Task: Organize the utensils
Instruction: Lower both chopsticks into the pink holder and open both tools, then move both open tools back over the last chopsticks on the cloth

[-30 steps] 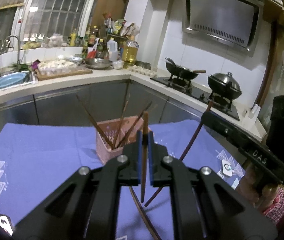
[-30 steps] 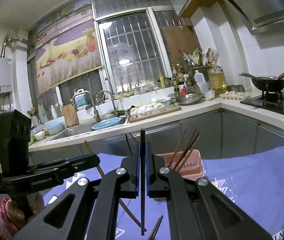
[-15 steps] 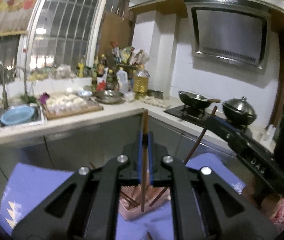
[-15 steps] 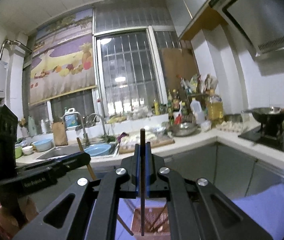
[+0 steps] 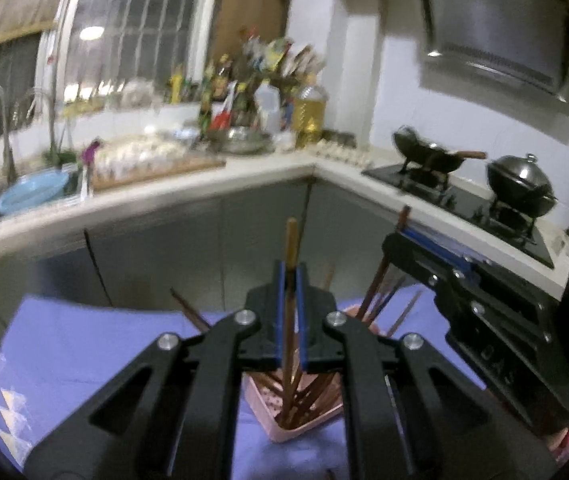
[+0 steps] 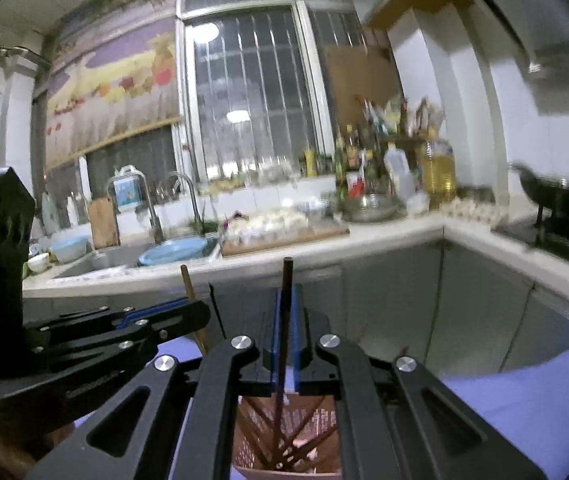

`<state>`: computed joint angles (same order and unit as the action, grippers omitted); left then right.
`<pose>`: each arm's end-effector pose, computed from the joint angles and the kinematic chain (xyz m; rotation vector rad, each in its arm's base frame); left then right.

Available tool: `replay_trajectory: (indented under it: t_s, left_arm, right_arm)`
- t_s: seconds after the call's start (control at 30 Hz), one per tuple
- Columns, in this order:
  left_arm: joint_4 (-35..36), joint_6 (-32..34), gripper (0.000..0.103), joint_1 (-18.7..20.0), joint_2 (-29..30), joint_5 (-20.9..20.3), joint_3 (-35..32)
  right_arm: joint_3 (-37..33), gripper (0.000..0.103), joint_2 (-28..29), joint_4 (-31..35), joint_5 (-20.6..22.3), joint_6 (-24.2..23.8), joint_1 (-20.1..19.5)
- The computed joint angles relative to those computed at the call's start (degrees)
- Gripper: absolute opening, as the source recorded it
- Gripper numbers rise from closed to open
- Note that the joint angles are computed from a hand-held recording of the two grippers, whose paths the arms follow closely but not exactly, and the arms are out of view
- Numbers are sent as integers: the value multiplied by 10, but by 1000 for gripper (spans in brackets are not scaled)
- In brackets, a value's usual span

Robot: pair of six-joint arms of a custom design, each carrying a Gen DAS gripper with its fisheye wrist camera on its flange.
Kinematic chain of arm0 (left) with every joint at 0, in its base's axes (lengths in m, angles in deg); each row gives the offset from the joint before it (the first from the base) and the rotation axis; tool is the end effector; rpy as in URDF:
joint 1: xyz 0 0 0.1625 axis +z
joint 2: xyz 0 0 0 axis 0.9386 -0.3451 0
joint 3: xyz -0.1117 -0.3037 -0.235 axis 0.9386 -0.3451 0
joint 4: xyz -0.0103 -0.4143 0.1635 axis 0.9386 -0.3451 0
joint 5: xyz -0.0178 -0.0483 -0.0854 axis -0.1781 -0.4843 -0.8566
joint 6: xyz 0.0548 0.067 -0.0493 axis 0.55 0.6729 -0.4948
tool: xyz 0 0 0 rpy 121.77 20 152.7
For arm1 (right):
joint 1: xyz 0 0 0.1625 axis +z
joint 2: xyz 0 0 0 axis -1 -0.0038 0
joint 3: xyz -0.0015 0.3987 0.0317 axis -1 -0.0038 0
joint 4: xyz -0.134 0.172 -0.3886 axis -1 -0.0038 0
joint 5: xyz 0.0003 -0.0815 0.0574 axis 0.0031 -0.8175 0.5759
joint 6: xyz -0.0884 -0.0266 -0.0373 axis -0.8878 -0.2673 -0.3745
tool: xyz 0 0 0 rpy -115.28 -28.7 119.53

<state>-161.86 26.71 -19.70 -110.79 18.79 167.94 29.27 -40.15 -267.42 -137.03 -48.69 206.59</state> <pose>-0.2274 -0.5696 0.3223 0.8087 2.3598 -1.1968 0.3847 -0.5403 0.1413 0.8849 -2.2539 1.4739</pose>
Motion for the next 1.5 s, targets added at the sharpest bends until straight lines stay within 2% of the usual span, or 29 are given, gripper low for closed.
replay_trajectory:
  t_s: [0.13,0.17,0.2,0.27,0.4,0.57,0.63,0.73,0.9,1.03,1.17,1.5]
  left_arm:
    - [20,-33,9,17,18,7,-3]
    - [15,-41,17,17,17,15,5]
    - [5,-43,24,16,15,18,11]
    - [-37,-41,29,8,4,38,37]
    - [-111,-41,35,-14,-33,73,88]
    - [-187,-40,35,-56,-114,110,176]
    - [-200,-36,35,-72,-146,125,213]
    - [-160,-62,36,-85,-197,134,269]
    - [-14,-155,36,-65,-253,126,335]
    - [66,-210,36,-41,-269,99,355]
    - [100,-238,36,-28,-277,78,365]
    - [116,-257,36,-26,-287,69,374]
  right_arm:
    - [0,12,-2,60,11,55,-14]
    - [4,20,-7,74,18,75,-18]
    - [9,36,-11,75,22,85,-19]
    - [22,54,-20,56,27,100,-18]
    - [64,54,-45,2,27,101,-4]
    - [163,54,-91,-101,41,115,10]
    - [209,54,-102,-133,42,118,10]
    - [263,53,-98,-162,5,124,10]
    - [316,32,-82,-80,-62,190,-12]
    - [335,29,-70,-21,-87,242,-24]
    - [332,29,-60,0,-97,249,-18]
    - [331,29,-52,31,-101,252,-16]
